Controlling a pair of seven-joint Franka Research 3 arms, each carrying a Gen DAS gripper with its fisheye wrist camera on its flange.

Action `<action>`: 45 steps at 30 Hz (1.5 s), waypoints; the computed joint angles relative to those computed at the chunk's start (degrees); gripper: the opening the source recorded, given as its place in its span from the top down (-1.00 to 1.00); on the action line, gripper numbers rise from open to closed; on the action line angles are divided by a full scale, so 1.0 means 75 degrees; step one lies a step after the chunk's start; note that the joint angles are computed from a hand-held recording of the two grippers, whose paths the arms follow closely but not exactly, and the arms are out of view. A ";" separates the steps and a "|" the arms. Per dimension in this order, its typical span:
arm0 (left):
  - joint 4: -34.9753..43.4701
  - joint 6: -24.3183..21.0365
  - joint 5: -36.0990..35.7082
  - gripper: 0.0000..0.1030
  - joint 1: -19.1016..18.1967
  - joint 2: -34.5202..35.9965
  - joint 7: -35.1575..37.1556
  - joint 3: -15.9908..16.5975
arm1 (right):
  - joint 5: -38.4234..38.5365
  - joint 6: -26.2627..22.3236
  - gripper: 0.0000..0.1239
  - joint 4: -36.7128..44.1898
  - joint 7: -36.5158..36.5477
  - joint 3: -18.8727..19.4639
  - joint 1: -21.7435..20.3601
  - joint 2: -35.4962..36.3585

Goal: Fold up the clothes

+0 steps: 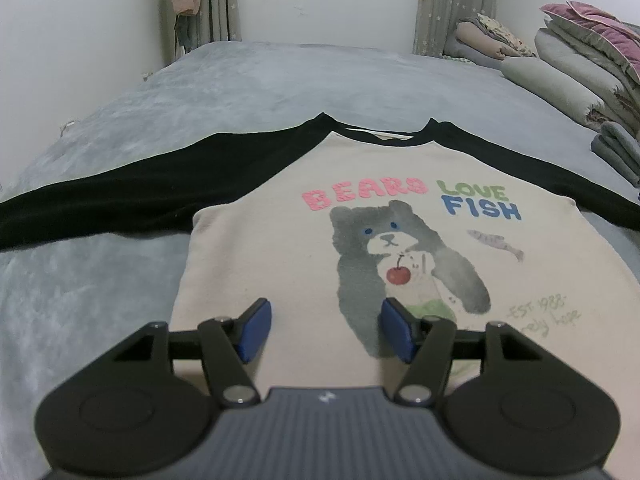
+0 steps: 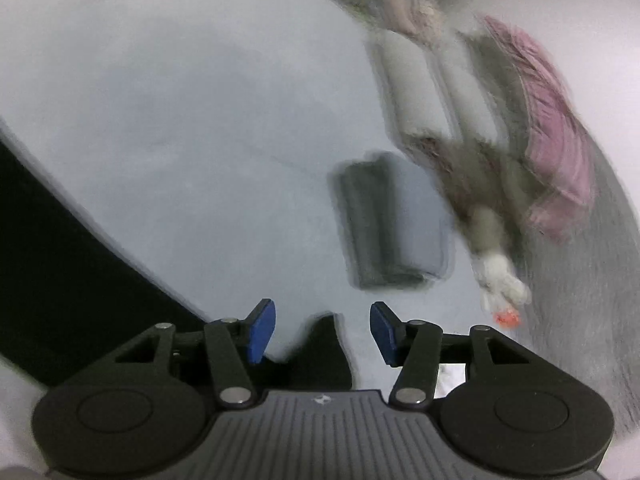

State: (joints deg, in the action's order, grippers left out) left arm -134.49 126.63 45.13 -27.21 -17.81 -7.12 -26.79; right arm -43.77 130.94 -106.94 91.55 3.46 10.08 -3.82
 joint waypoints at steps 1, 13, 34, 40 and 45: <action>-0.0002 0.0001 0.0007 -0.15 -0.0001 0.0001 0.0004 0.0001 | 0.1007 -0.0231 0.36 0.0141 -0.0528 0.0015 -0.0121 0.0145; 0.0025 -0.0061 0.0065 -0.18 -0.0009 0.0045 0.0030 -0.0005 | 0.1830 -0.0413 0.21 0.0504 -0.1742 -0.0340 0.0003 0.0715; 0.0080 -0.0178 0.0164 -0.20 -0.0062 0.0129 0.0076 0.0004 | 0.3732 -0.0275 0.20 0.0855 -0.2222 -0.0579 -0.0261 0.0886; 0.0080 -0.0194 0.0185 -0.20 -0.0077 0.0136 0.0076 0.0008 | 0.3641 0.0292 1.00 0.0748 -0.1777 -0.0672 -0.0361 0.0867; 0.0102 -0.0224 0.0227 -0.21 -0.0080 0.0175 0.0086 0.0001 | 0.3629 0.1298 1.00 0.0506 -0.1440 -0.0676 -0.0438 0.0733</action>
